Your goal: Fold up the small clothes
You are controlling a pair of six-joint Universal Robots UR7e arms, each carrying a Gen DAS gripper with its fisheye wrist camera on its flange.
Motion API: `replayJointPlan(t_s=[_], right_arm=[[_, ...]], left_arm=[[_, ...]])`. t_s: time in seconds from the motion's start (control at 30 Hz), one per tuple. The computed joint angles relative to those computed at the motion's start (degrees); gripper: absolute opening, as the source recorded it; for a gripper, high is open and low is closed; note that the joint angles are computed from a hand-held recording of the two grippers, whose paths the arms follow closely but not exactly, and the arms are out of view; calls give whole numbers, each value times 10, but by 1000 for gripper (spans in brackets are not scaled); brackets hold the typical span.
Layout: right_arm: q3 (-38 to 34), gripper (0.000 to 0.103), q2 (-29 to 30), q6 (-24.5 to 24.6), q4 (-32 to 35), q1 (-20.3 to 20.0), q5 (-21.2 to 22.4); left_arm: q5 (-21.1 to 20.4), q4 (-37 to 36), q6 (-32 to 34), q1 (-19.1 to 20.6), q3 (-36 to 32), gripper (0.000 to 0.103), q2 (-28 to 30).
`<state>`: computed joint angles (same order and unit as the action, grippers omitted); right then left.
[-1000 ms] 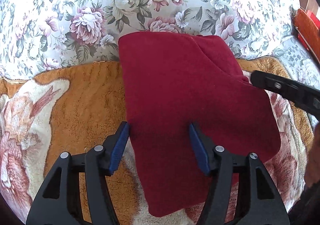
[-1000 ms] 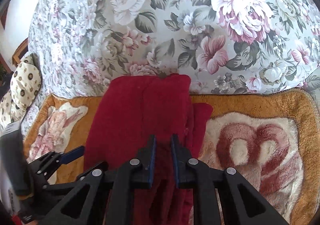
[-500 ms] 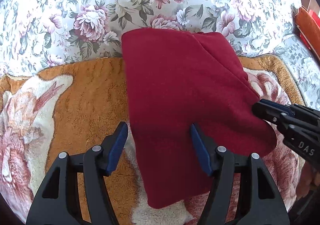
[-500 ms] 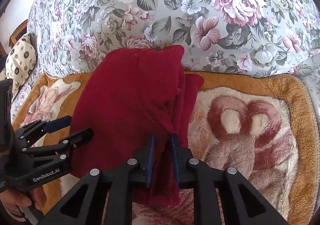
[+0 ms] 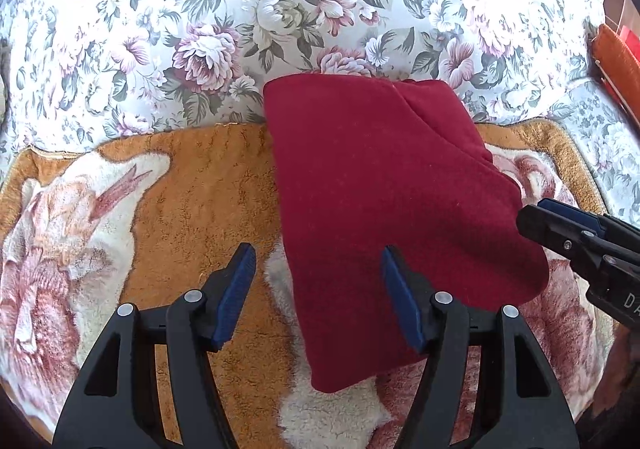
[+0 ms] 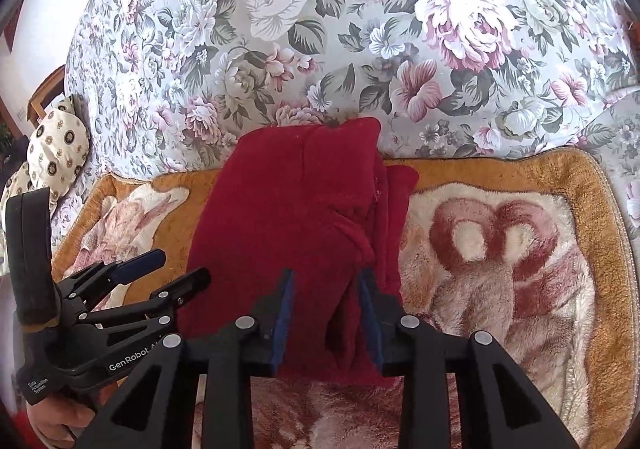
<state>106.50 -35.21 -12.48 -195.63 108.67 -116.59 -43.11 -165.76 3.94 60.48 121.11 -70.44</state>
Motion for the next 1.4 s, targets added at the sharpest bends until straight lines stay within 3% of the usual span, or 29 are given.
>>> replayJointPlan(t_s=[0.17, 0.23, 0.33, 0.47, 0.6, 0.9, 0.97, 1.07, 1.13, 1.4], right_arm=[[-7, 54, 4, 16, -5, -13, -5], [-17, 61, 5, 22, 10, -22, 1], [-32, 64, 5, 33, 42, -40, 30], [-49, 71, 9, 42, 72, -57, 63], [-60, 77, 12, 51, 89, -77, 105], [-76, 79, 30, 57, 89, -94, 172], [-81, 69, 35, 58, 89, -88, 163], [-76, 49, 41, 40, 54, -75, 134], [-64, 41, 34, 36, 38, -72, 141], [9, 38, 1, 48, -3, -34, 157]], left_arm=[[-78, 35, -33, 31, -23, 65, -16], [-122, 58, -53, 49, -41, 70, -18], [-178, 63, -79, 73, -61, 78, -16], [-242, 79, -96, 103, -87, 79, -2], [-280, 99, -105, 126, -112, 79, 21], [-324, 74, -94, 143, -122, 80, 50], [-326, 74, -82, 141, -123, 77, 53], [-312, 65, -68, 134, -115, 65, 50], [-313, 61, -67, 130, -109, 56, 41], [-255, 64, -49, 69, -22, 54, -59]])
